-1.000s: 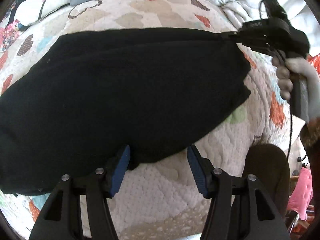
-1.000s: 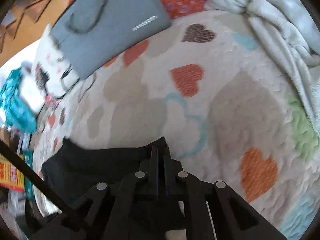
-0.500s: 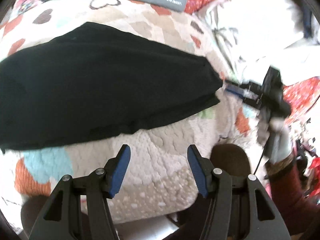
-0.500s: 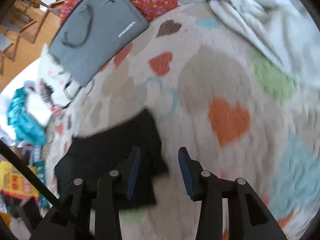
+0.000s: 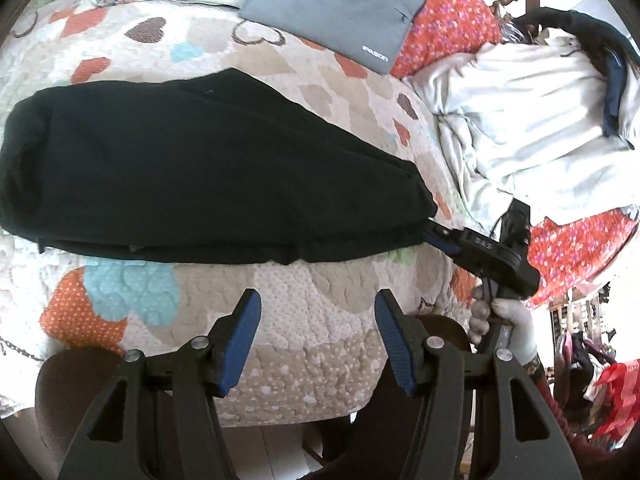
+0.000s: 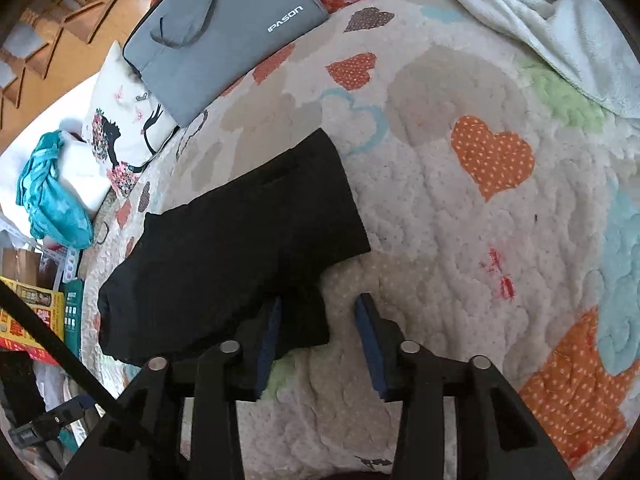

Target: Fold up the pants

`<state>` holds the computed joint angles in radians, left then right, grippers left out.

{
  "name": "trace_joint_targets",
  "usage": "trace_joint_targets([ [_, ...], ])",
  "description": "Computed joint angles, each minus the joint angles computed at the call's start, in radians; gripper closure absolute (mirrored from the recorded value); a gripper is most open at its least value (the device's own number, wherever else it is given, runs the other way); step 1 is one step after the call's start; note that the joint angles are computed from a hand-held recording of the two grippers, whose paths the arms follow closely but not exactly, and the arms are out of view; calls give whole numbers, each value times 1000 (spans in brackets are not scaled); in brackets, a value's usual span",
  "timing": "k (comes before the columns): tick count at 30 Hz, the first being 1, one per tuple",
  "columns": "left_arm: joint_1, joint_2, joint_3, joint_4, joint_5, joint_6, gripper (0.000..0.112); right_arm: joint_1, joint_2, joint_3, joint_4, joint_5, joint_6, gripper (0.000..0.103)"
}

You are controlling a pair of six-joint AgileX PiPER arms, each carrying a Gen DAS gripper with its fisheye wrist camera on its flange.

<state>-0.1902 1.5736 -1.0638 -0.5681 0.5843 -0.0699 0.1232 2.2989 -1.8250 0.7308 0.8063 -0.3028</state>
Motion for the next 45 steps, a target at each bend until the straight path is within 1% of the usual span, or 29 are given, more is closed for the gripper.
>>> trace_joint_targets([
  [5,13,-28,20,-14,-6,-1,55,-63,-10,56,166,68,-38,66],
  [8,24,-40,30,-35,-6,18,55,-98,-13,102,298,133,-73,66],
  [11,31,-37,35,-62,-8,39,55,-94,0,96,312,161,-40,64],
  [12,30,-34,33,-61,-9,37,55,-81,13,70,277,159,2,64],
  [13,31,-38,38,-63,-9,40,55,-65,23,54,240,138,44,66],
  [14,30,-38,38,-65,-9,42,55,-59,31,43,242,126,56,66],
  [16,29,-39,40,-69,-10,45,55,-47,31,58,300,57,18,66],
  [17,31,-41,42,-68,-10,44,55,-45,35,62,328,37,1,69],
  [18,32,-44,44,-67,-10,41,55,-45,42,66,365,24,-17,82],
  [19,35,-48,46,-67,-9,40,55,-46,46,64,375,23,-18,91],
  [20,41,-54,50,-67,-9,40,55,-50,45,73,397,24,-31,94],
  [21,47,-58,53,-67,-9,42,55,-58,27,104,428,22,-69,95],
  [23,65,-65,58,-74,-5,54,55,-65,-16,151,428,2,-116,96],
  [24,76,-67,60,-80,-3,60,55,-76,-40,177,433,0,-142,99],
  [26,95,-66,66,-99,-3,76,55,-97,-72,207,422,-7,-161,99],
  [28,109,-62,71,-119,-4,90,54,-121,-69,203,401,7,-146,99],
  [30,113,-59,76,-128,-7,89,54,-124,-62,194,347,5,-117,99],
  [32,115,-63,85,-141,-7,100,54,-126,-59,201,345,7,-121,99],
  [35,114,-65,80,-120,-3,87,54,-133,-47,204,358,11,-110,99],
  [36,116,-64,76,-115,0,86,54,-136,-43,200,348,13,-89,99],
  [38,112,-61,66,-97,3,77,54,-132,-58,201,254,-15,1,99],
  [39,108,-58,63,-90,1,74,53,-133,-85,221,186,-46,64,99],
  [41,101,-46,57,-98,-3,88,53,-146,-125,247,147,-80,100,97],
  [42,99,-35,54,-112,-4,102,53,-148,-157,262,130,-114,90,92],
  [43,95,-23,49,-130,-6,118,53,-147,-173,263,125,-131,68,88],
  [44,90,-11,46,-149,-7,133,53,-145,-181,253,126,-133,42,78],
  [45,81,3,38,-158,-9,138,53,-142,-175,221,145,-111,11,62],
])
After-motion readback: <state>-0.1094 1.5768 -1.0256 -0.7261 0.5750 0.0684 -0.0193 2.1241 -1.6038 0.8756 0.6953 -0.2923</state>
